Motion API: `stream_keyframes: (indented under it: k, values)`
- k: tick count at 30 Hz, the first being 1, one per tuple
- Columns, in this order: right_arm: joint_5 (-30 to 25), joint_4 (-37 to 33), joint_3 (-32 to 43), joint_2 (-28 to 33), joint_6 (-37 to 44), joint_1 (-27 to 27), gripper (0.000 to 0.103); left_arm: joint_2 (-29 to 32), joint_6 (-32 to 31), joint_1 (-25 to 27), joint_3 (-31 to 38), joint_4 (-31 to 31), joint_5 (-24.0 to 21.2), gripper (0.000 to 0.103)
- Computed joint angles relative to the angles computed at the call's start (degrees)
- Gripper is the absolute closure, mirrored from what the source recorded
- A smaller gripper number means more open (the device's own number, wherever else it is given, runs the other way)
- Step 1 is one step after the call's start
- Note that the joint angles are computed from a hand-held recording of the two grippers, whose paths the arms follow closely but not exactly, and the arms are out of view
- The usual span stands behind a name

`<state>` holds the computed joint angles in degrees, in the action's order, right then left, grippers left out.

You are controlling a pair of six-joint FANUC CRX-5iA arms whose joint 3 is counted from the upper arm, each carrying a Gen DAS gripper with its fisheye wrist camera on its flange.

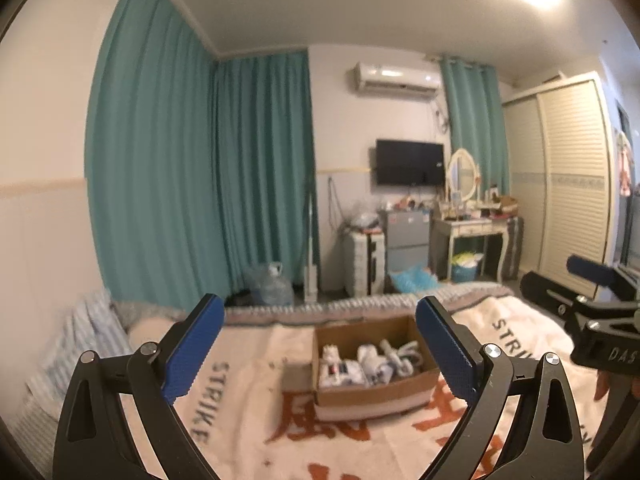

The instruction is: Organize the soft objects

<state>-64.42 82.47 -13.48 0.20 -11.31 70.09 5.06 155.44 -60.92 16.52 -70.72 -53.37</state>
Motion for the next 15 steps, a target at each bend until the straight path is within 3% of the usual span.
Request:
stream_keyframes:
  k: [5,9,15]
  values:
    - [6.89,-1.76,-4.65,0.2,-4.97,-4.5,0.0,3.48,0.39,1.91,-0.23,1.74,0.29,0.005]
    - [9.42,-2.57,-6.75,0.7,-6.94,-6.26,0.0,3.61,0.96,5.1,-1.97,6.98,4.39,0.005]
    - [12.36,0.83,-9.52,0.1,-11.24,-8.25,0.0,3.86,-0.48,5.18,-1.91,6.94,4.32,0.005]
